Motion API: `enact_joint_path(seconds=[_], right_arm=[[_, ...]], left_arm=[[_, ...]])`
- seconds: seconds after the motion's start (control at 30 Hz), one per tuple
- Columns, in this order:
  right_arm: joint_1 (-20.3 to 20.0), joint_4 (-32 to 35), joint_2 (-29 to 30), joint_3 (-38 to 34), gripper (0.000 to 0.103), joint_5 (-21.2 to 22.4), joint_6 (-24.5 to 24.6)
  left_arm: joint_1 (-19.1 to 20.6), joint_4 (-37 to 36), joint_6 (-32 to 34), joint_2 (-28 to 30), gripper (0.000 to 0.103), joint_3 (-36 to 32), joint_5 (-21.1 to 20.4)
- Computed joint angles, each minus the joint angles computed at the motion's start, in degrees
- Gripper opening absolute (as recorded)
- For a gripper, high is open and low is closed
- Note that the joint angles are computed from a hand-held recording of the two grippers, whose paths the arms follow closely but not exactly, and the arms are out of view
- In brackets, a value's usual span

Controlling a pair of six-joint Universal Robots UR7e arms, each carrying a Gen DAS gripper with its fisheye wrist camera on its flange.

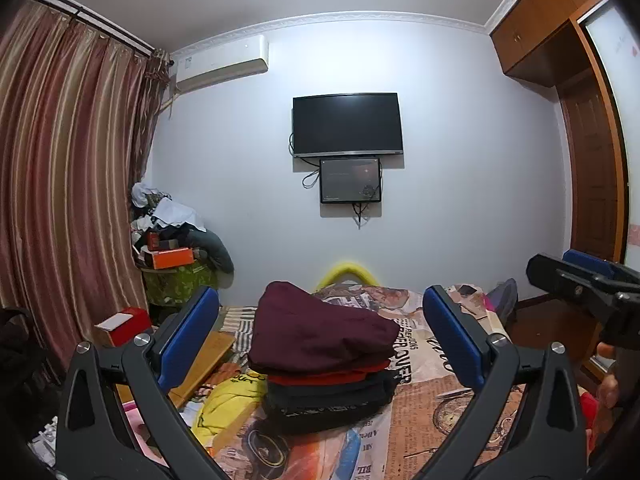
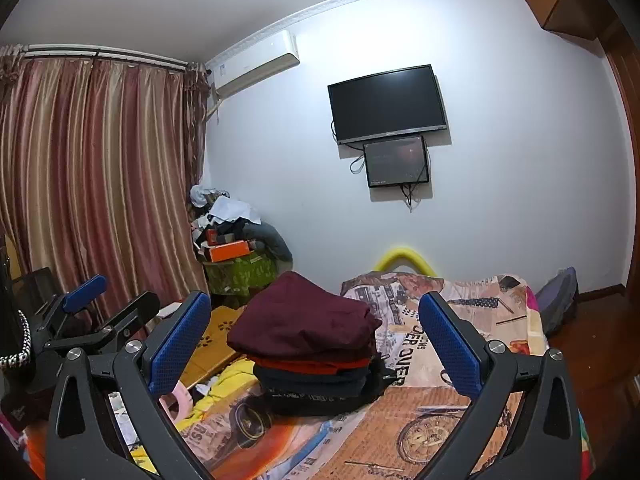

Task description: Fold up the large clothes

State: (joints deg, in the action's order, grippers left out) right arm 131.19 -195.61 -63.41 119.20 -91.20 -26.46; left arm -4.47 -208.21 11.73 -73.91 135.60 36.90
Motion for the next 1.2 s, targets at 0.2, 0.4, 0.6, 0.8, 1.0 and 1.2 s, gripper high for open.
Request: enact_joint_path(seconds=[0.2,0.4,0.6,0.8,1.0,1.2], right_arm=[[0.27,1.21,0.14,-0.41,0.103,-0.94,-0.39],[0.26,1.28,0.07,-0.11,0.103,-1.58,-0.70],[0.24,1.40,-0.07,-0.05,0.103,-1.67,-0.59],[0.16,1.54,-0.15,-0.02,0.103,-1.61,-0.56],[0.05,1.91,-0.32,0.01,0.103,-1.43,-0.64],[-0.15,1.47,-0.22,0.07,0.103,-1.54,-0.62]], left_arm=[[0.33,-0.06,-0.19,-0.31,0.102,-0.19,-0.61],[0.45,-0.15,-0.37,-0.68,0.102,-0.17,-0.78],[0.29,-0.67,-0.54,-1.44,0.102,-0.05,-1.91],[0.61,-1.00,-0.40,-0.63,0.103,-0.13,-1.89],[0.51,-1.87,-0.21,-0.54,0.103,-0.25,-2.65],[0.52,-2.18,0.06,-0.53,0.103,-0.36,-2.63]])
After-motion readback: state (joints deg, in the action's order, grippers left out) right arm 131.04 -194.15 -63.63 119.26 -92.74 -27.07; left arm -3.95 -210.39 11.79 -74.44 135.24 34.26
